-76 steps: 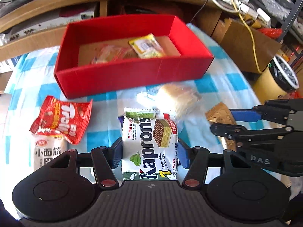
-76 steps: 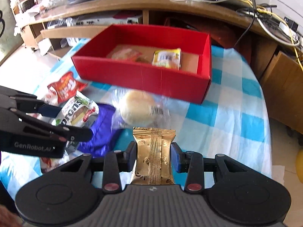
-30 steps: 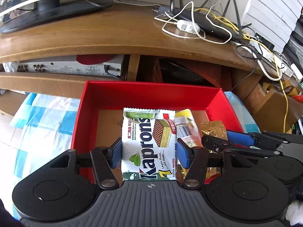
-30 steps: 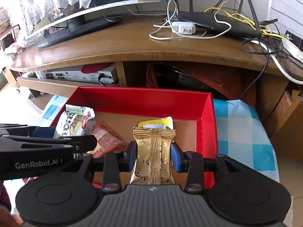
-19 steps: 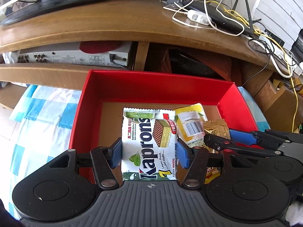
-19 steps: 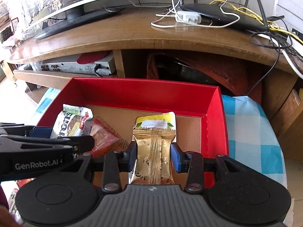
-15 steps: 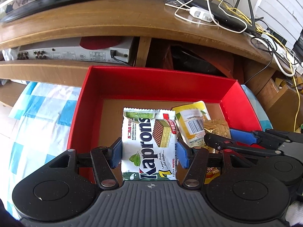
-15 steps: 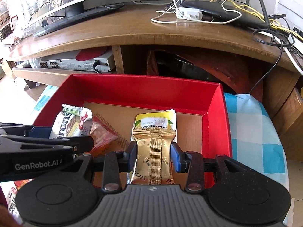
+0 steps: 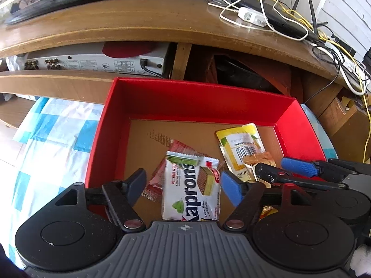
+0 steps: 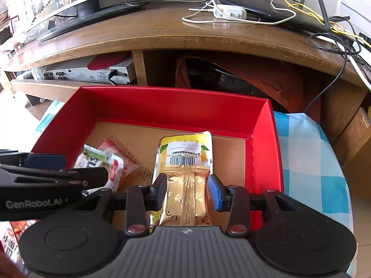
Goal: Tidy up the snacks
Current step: 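Carry the wafer and gold packet into the red box and release both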
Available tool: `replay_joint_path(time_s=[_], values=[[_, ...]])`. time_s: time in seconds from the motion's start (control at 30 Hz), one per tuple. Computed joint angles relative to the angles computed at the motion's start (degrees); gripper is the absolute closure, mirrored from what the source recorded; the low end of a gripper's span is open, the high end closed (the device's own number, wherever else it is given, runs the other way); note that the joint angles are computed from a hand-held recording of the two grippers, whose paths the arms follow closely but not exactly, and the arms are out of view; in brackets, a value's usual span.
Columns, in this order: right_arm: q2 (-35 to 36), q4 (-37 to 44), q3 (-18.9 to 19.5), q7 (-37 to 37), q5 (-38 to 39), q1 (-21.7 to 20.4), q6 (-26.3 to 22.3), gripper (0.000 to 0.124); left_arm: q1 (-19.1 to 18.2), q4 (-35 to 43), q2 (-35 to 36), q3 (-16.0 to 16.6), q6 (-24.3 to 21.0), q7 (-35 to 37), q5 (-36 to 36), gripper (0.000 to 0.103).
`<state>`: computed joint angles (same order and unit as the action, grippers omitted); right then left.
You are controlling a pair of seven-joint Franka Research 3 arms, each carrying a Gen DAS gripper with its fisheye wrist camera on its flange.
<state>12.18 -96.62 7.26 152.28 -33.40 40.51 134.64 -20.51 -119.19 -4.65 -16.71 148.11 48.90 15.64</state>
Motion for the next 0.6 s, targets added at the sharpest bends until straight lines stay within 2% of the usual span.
replay_joint_path(time_s=[0.33, 0.6], values=[[-1.7, -0.8, 0.3, 2.5, -1.5, 0.3, -0.8, 0.065, -0.1, -0.7, -1.8, -0.1, -0.1, -0.7, -0.1, 0.019], [-4.6, -2.2, 2.2, 4.4, -2.6, 0.4, -1.9, 0.065, -0.5, -3.2, -5.8, -0.1, 0.0, 0.2, -1.6, 0.018]])
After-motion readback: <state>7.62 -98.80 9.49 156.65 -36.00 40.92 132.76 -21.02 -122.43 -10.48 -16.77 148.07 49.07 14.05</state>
